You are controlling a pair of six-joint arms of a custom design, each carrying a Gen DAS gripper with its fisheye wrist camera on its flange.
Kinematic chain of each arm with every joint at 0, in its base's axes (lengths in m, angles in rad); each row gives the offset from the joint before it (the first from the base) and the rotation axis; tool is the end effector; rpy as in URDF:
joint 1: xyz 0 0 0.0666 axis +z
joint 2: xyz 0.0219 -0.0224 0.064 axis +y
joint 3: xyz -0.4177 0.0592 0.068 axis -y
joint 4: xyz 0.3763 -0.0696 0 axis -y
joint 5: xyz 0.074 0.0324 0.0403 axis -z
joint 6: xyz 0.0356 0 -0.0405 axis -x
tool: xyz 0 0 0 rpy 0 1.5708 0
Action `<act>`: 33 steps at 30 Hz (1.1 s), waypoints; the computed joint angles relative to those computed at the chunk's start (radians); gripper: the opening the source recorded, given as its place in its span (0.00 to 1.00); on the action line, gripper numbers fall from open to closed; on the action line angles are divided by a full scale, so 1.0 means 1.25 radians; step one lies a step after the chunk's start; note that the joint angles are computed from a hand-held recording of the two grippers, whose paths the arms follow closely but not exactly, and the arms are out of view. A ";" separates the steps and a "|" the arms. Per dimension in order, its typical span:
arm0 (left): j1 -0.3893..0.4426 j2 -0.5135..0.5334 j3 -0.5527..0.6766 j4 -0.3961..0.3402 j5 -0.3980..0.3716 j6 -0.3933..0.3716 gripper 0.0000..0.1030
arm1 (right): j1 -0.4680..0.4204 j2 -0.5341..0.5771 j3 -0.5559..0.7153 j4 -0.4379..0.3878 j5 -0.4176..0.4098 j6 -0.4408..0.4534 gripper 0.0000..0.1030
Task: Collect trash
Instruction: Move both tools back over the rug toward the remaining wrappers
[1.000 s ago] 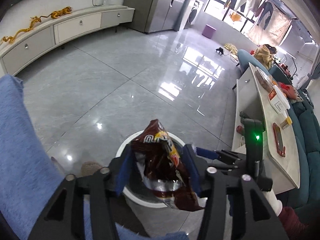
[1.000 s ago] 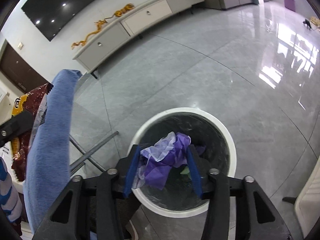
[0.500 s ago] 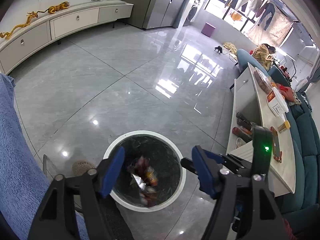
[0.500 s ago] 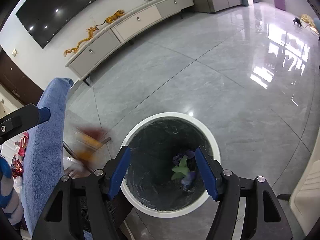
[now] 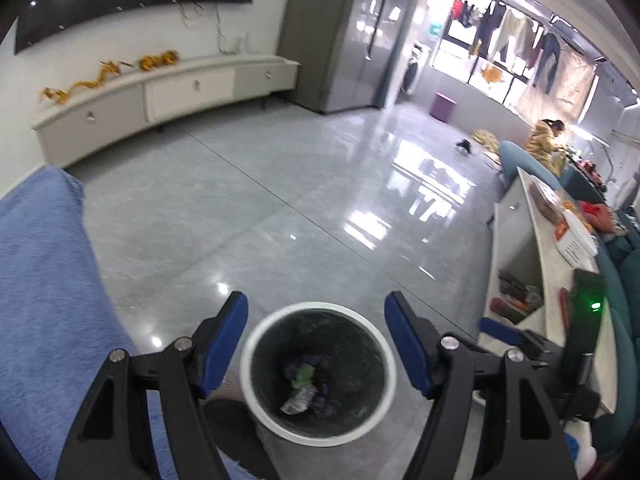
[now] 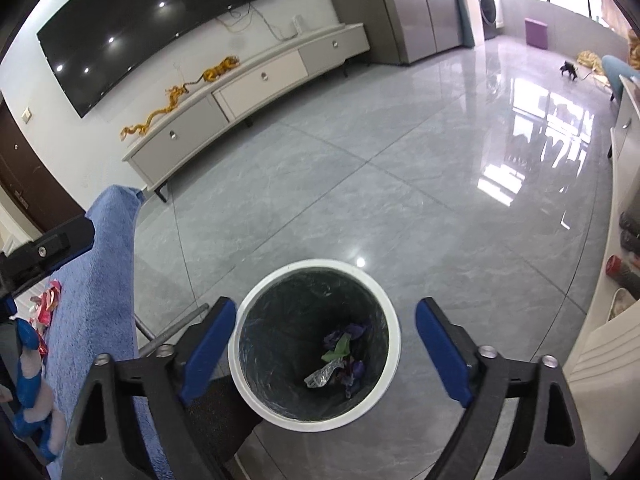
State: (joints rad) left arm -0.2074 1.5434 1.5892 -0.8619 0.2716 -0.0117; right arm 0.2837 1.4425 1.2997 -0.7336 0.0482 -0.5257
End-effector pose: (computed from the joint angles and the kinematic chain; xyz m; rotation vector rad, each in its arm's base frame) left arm 0.5150 -0.1185 0.4882 0.3891 2.3563 -0.4166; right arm 0.4598 0.1319 0.4157 0.3194 2.4482 0.2971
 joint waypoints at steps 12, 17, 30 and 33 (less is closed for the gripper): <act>0.037 -0.098 -0.076 0.079 -0.062 -0.007 0.67 | 0.060 -0.047 0.034 0.013 0.142 0.023 1.00; 0.062 -0.128 -0.099 0.093 -0.046 0.005 0.67 | 0.078 -0.057 0.054 0.011 0.156 0.027 1.00; 0.194 -0.183 -0.113 0.084 0.053 -0.032 0.67 | 0.153 -0.022 0.177 -0.076 0.186 0.052 1.00; 0.252 -0.202 -0.130 0.104 0.072 -0.044 0.67 | 0.178 0.002 0.228 -0.099 0.193 0.078 1.00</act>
